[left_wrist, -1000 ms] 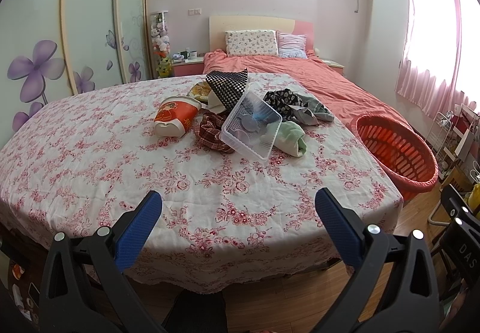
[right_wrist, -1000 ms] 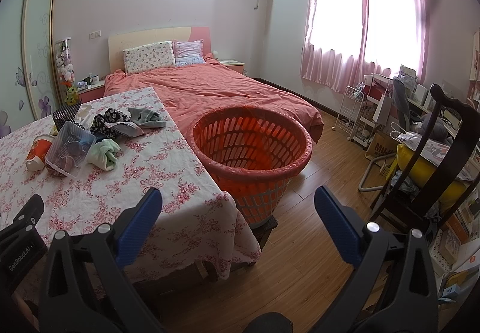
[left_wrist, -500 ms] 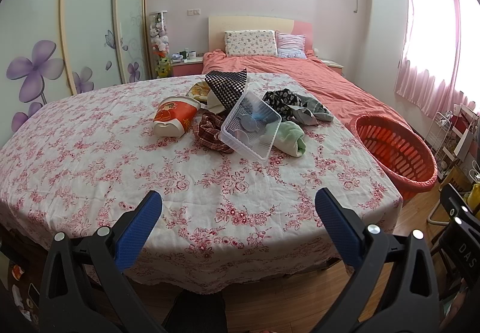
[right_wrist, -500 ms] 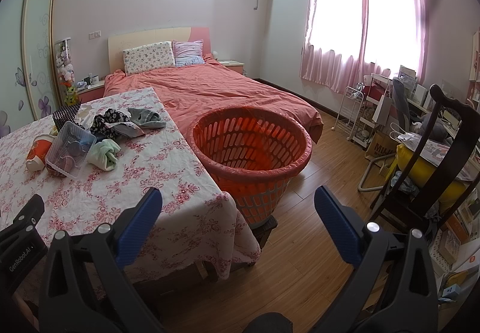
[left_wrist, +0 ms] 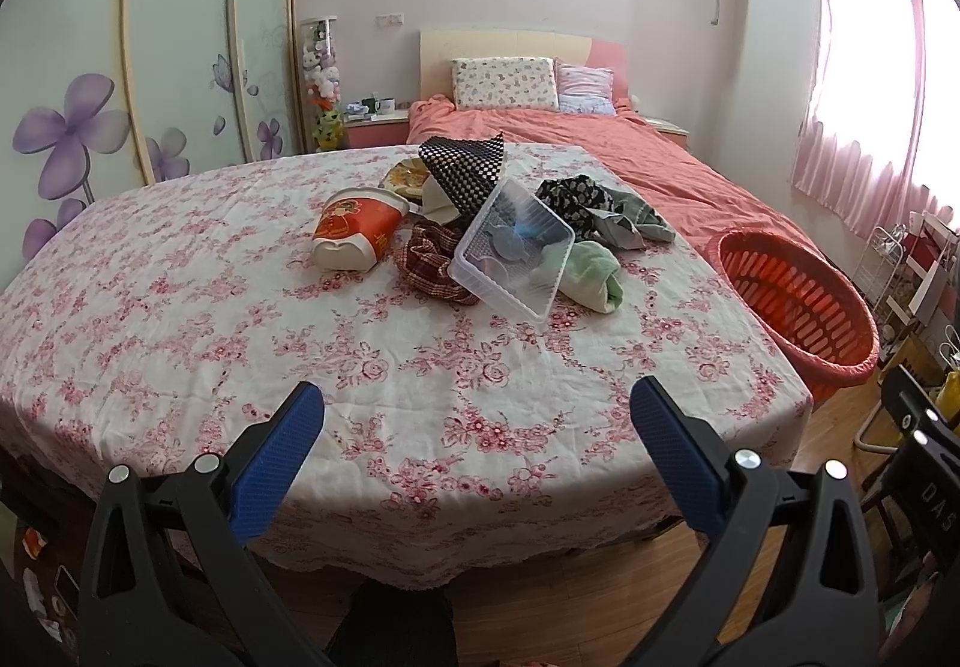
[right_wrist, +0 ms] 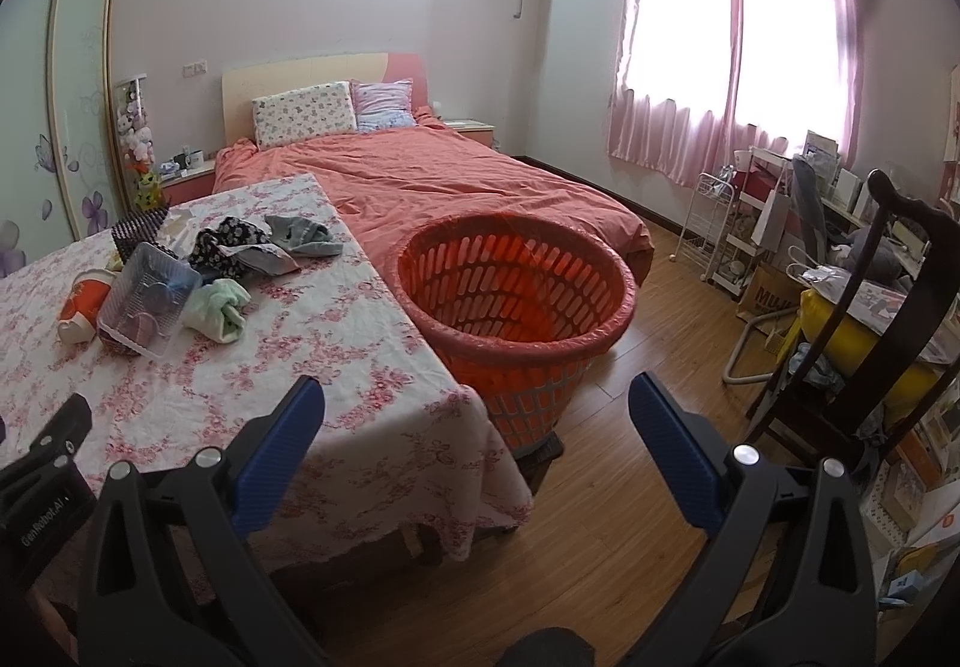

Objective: Collect trash
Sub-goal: 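Reach the left tool to the clear plastic box and grasp it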

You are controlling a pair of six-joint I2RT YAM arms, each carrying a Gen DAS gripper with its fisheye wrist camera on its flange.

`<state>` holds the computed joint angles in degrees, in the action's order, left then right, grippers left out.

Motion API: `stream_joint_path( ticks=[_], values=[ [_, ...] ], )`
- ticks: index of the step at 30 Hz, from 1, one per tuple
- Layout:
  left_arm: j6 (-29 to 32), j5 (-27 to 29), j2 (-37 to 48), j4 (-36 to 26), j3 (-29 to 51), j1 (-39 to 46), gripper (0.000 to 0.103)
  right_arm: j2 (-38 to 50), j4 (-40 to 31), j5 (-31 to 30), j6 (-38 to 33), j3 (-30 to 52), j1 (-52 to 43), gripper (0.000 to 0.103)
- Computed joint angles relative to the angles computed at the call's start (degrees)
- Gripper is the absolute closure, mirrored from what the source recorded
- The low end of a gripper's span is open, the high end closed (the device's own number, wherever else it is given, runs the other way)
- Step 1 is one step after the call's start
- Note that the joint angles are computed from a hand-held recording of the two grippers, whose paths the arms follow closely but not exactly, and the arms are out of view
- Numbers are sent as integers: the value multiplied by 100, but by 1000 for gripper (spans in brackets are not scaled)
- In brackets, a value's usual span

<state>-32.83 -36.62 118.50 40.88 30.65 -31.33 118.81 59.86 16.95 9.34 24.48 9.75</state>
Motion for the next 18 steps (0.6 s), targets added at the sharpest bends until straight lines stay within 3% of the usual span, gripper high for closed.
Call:
stream_joint_path(
  ticks=[6,10,13,18],
  values=[
    [397,519,-38,506,-235,504,2,19,-367,-355,183,349,122,4],
    [841,1004,145,758,22,956,2,191,-330,-416,228,463,248,4],
    [1127,1072,275,537,464,1218,4,355,-393,-533,117,657,241,8],
    [1463,1740,549,-46,1357,1695,15,485,-700,-740,57,1071,213,16]
  ],
)
